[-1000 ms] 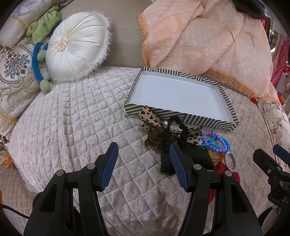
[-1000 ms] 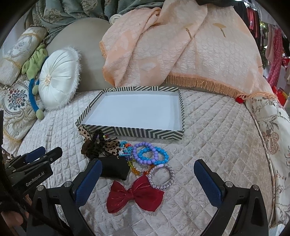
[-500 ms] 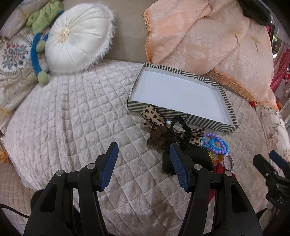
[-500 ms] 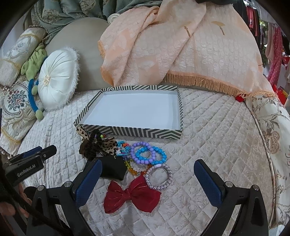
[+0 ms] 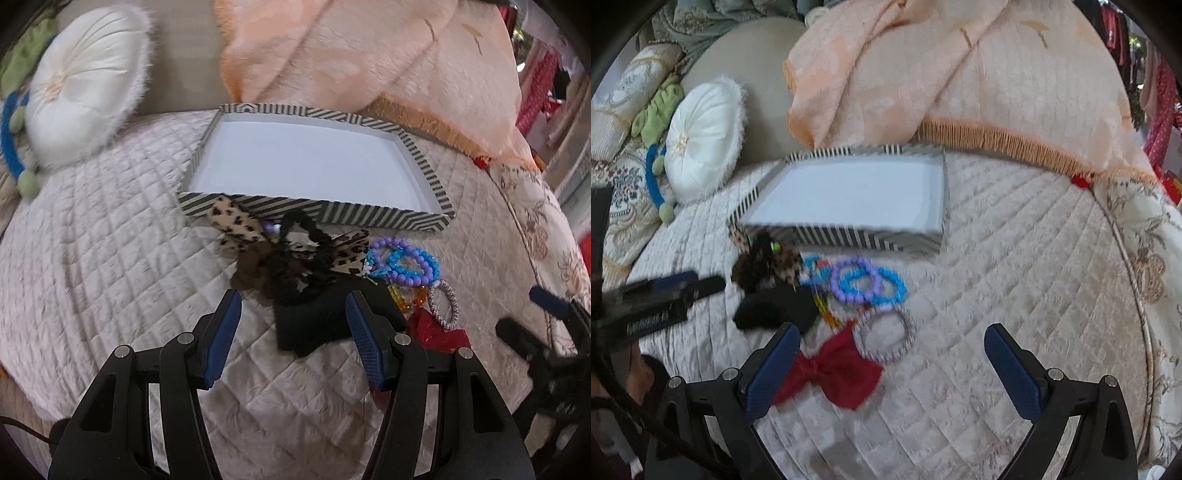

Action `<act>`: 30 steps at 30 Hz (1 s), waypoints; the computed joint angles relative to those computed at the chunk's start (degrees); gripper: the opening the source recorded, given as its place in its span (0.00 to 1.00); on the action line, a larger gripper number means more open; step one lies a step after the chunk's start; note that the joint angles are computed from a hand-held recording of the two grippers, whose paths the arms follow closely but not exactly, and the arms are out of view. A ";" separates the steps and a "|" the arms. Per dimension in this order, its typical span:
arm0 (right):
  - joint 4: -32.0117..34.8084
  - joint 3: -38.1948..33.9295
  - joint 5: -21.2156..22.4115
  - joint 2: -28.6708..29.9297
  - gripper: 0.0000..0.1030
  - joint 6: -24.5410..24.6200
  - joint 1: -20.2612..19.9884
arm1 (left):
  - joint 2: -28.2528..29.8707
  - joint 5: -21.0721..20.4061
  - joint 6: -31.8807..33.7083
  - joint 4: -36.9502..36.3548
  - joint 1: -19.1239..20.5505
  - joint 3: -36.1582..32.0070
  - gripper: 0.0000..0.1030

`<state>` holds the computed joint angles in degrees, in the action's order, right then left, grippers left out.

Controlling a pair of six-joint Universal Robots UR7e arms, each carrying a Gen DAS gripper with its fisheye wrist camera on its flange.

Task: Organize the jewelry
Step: 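Grasp the black scrunchie with the left tool while the right tool grasps the red bow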

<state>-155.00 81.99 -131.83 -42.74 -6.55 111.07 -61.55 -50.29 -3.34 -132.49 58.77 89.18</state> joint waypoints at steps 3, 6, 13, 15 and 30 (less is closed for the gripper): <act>2.54 1.57 2.22 -1.05 0.90 1.46 -0.97 | 1.83 -1.78 1.66 0.75 0.69 -1.94 0.57; 4.17 2.54 4.45 -1.58 0.89 3.41 -1.89 | 3.54 -2.57 3.08 1.56 1.34 -3.82 0.57; 4.78 3.33 8.03 -1.58 0.89 3.75 -2.34 | 5.92 -7.58 2.34 1.09 3.52 -7.32 0.56; 5.15 3.10 8.73 -1.13 0.84 4.16 -2.50 | 6.30 -7.17 4.11 0.22 3.32 -7.14 0.42; 0.96 5.40 22.80 -1.22 0.11 5.34 -5.01 | 2.35 -7.22 6.94 -2.89 2.79 -5.33 0.07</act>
<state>-154.03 87.39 -109.03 -43.96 -1.20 106.06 -59.19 -57.51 3.60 -135.38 61.56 83.85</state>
